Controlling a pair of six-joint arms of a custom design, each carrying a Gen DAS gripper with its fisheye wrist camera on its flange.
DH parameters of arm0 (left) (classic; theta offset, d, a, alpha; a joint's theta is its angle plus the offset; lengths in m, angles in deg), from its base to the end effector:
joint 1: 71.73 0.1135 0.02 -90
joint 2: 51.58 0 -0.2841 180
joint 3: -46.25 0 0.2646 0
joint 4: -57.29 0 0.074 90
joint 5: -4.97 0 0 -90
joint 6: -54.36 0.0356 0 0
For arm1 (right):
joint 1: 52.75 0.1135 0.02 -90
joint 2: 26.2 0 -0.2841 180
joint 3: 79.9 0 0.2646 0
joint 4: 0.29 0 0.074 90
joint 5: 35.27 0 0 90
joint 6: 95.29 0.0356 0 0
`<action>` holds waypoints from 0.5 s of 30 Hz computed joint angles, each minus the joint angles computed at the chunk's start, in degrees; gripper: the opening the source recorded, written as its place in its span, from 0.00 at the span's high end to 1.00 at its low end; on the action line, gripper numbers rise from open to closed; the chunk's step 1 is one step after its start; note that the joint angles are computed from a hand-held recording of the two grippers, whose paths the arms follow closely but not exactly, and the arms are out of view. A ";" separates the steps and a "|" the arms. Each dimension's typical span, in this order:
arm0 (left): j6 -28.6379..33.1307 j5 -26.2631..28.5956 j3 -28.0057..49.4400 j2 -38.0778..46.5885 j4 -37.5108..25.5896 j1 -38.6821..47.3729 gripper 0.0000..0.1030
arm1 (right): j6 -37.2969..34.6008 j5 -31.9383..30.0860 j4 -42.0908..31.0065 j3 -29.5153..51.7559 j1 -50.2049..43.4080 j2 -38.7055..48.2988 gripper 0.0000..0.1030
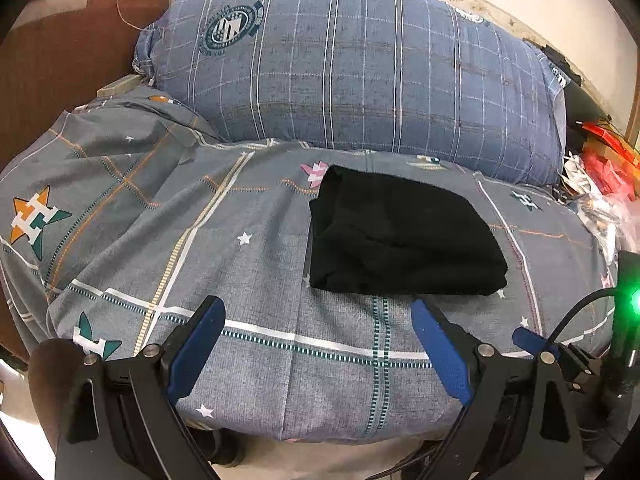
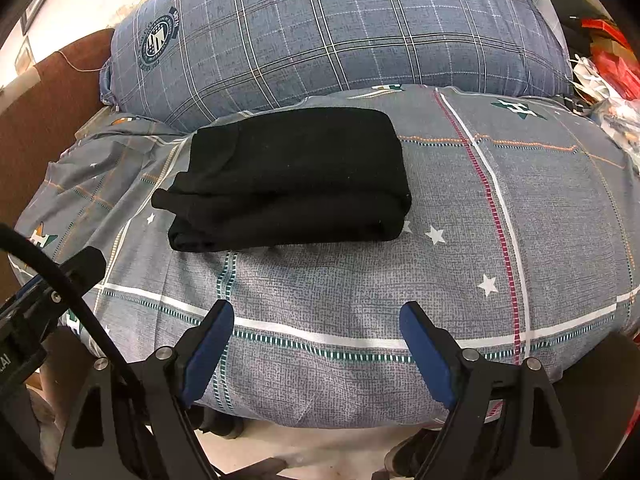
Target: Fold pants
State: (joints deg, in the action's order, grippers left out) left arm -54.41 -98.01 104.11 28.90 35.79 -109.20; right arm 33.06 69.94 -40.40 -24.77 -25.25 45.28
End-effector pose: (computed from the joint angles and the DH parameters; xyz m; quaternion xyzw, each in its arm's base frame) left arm 0.2392 -0.1733 0.2163 0.1052 0.9100 -0.0907 0.3906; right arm 0.2203 0.1042 0.2181 0.1277 0.9412 0.0491 0.3089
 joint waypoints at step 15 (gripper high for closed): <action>5.94 -16.34 -3.73 -10.52 6.59 -7.03 0.00 | 0.72 3.47 1.22 -1.19 2.08 -3.08 0.14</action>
